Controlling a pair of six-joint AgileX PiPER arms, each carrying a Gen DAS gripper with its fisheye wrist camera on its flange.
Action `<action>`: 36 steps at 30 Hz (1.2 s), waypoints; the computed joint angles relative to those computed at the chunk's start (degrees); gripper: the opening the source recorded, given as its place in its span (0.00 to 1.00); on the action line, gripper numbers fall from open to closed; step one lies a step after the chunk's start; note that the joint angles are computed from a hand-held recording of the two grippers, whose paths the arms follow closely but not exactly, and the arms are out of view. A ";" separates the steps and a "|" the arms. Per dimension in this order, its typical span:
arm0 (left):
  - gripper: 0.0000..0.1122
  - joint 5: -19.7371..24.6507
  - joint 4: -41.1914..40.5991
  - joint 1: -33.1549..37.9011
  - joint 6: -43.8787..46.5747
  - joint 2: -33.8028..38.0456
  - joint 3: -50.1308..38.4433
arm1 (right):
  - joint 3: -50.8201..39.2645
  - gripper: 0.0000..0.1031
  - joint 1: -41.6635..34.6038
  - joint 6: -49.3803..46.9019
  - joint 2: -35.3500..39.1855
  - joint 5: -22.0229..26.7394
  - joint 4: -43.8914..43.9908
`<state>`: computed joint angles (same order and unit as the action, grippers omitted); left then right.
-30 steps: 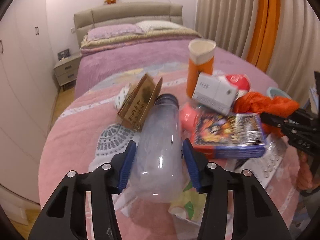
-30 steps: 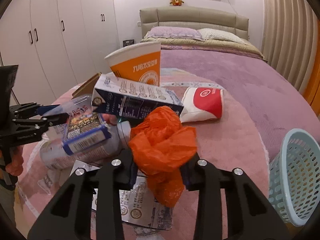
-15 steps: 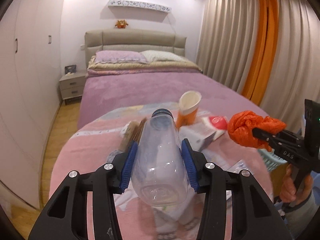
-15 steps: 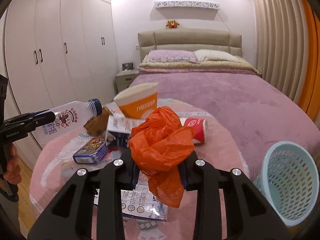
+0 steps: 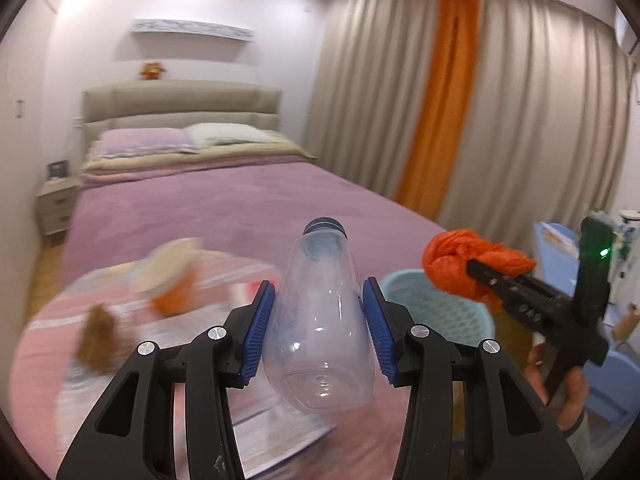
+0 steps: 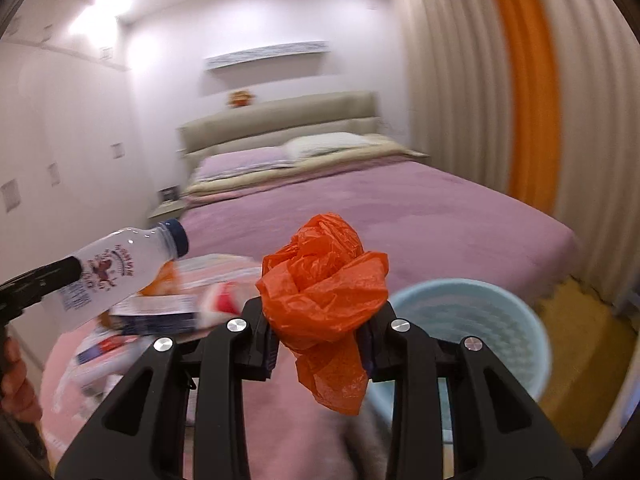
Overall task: Collect trash
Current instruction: 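Carry bag and bottle to the blue wastebasket and open both grippers to drop them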
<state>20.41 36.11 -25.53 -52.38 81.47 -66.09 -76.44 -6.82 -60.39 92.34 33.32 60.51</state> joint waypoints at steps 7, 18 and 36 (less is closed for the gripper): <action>0.39 0.20 -21.67 -2.99 19.31 23.06 -21.50 | -9.17 0.28 -5.90 19.09 11.08 1.18 -16.73; 0.39 17.83 -40.38 -3.13 32.96 53.33 -56.77 | -19.47 0.31 -6.96 35.10 25.25 6.70 -32.65; 0.52 0.72 -33.88 -4.03 27.54 31.15 -24.52 | -16.14 0.58 -6.86 28.98 21.25 5.58 -26.19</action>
<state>21.13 2.23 -29.56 -24.84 112.62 -90.61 -92.58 -13.68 -31.41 113.58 38.90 34.32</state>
